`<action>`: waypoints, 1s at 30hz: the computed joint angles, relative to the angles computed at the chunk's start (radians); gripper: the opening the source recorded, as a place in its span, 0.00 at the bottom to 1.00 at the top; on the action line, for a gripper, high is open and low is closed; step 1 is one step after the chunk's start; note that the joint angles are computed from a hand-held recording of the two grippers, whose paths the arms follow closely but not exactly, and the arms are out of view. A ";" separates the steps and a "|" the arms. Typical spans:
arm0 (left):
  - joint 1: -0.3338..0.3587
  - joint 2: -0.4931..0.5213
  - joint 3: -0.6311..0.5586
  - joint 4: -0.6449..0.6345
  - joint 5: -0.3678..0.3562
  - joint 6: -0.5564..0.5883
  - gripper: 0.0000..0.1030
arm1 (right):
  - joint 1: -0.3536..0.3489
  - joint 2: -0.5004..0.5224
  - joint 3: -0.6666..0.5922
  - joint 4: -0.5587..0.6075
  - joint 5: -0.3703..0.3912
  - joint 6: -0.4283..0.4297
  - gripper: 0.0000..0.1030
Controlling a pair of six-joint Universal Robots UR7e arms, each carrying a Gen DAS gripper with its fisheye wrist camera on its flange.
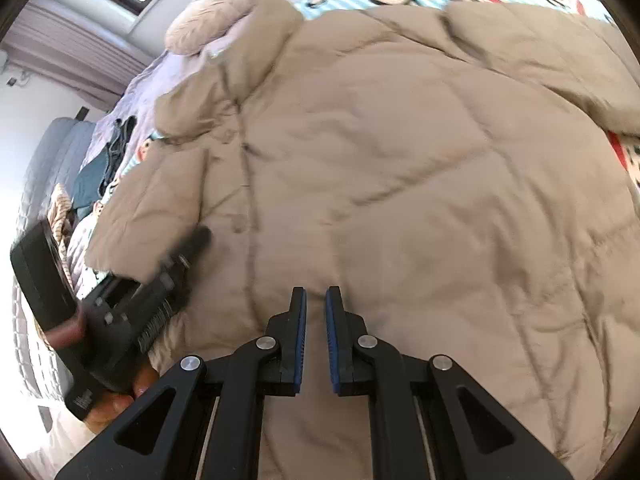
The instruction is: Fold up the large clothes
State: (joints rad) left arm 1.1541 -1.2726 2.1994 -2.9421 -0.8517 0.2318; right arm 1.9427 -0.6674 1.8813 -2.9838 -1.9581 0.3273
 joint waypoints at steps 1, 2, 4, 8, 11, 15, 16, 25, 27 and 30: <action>-0.018 -0.023 0.033 -0.036 -0.001 0.015 0.78 | 0.000 0.000 -0.011 0.008 0.003 0.001 0.11; -0.031 -0.048 0.050 -0.029 -0.010 0.019 0.78 | 0.005 0.006 -0.021 0.015 -0.005 0.002 0.11; -0.056 -0.112 0.072 0.047 -0.014 -0.014 0.78 | 0.001 -0.008 -0.018 0.021 -0.027 -0.020 0.11; -0.103 -0.313 0.141 0.136 0.022 -0.086 0.78 | 0.046 -0.039 -0.008 0.016 -0.090 -0.144 0.24; -0.100 -0.417 0.166 0.139 0.147 -0.117 0.78 | 0.119 0.002 -0.051 -0.031 -0.130 -0.291 0.82; 0.016 -0.429 0.118 0.144 0.251 -0.174 0.78 | 0.221 0.143 -0.189 -0.056 -0.260 -0.548 0.82; 0.071 -0.422 0.086 0.161 0.217 -0.208 0.78 | 0.239 0.187 -0.229 -0.064 -0.283 -0.617 0.82; 0.468 -0.294 -0.191 0.357 -0.493 -0.436 0.78 | 0.243 0.381 -0.442 -0.116 -0.378 -0.815 0.81; 0.490 -0.281 -0.208 0.350 -0.558 -0.446 0.76 | 0.222 0.364 -0.447 -0.116 -0.390 -0.724 0.78; 0.448 -0.300 -0.192 0.344 -0.505 -0.418 0.31 | 0.147 0.257 -0.363 -0.061 -0.285 -0.480 0.05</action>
State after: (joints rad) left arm 1.6024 -1.5727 2.0074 -2.5985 -1.3565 -0.1857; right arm 2.0895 -0.4104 1.5184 -3.0447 -2.2430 -0.1525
